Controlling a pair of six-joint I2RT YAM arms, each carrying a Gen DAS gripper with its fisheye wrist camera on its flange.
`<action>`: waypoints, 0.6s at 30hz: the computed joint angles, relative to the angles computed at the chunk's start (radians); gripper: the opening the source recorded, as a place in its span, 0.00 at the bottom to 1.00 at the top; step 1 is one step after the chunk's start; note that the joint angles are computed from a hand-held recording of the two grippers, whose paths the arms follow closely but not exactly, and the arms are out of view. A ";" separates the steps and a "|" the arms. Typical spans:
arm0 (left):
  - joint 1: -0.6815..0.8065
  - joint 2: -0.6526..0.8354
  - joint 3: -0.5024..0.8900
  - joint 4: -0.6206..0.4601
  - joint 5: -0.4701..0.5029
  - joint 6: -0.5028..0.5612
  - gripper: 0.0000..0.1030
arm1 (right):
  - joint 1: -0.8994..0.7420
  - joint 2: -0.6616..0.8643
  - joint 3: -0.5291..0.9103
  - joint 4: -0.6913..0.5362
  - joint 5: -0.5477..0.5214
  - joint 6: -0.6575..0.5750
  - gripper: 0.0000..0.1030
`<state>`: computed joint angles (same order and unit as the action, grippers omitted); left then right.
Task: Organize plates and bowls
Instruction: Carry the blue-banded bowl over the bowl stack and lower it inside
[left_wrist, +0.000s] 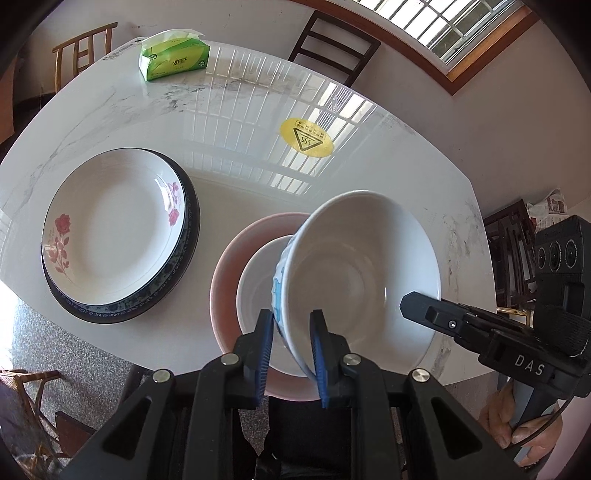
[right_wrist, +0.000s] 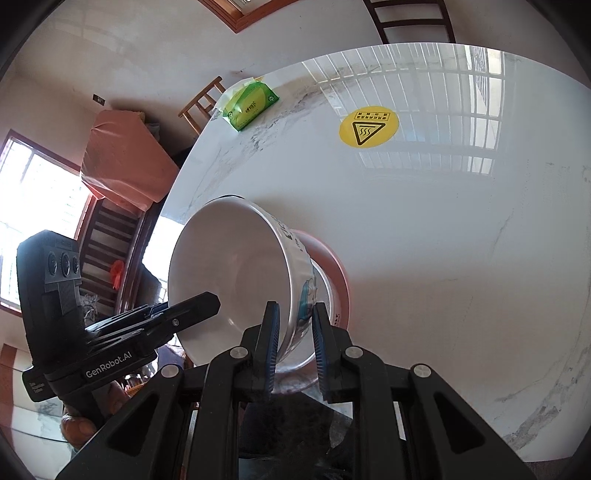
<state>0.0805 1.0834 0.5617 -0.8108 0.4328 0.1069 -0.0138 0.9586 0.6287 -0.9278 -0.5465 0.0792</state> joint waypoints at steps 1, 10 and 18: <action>0.003 -0.003 -0.010 0.002 -0.002 0.005 0.19 | 0.009 -0.008 -0.006 0.001 0.006 0.007 0.17; 0.010 0.007 -0.054 0.027 -0.014 0.011 0.19 | 0.062 -0.047 -0.060 0.024 0.040 0.051 0.17; -0.004 0.046 -0.054 0.058 -0.021 -0.003 0.19 | 0.084 -0.040 -0.082 0.054 0.050 0.076 0.17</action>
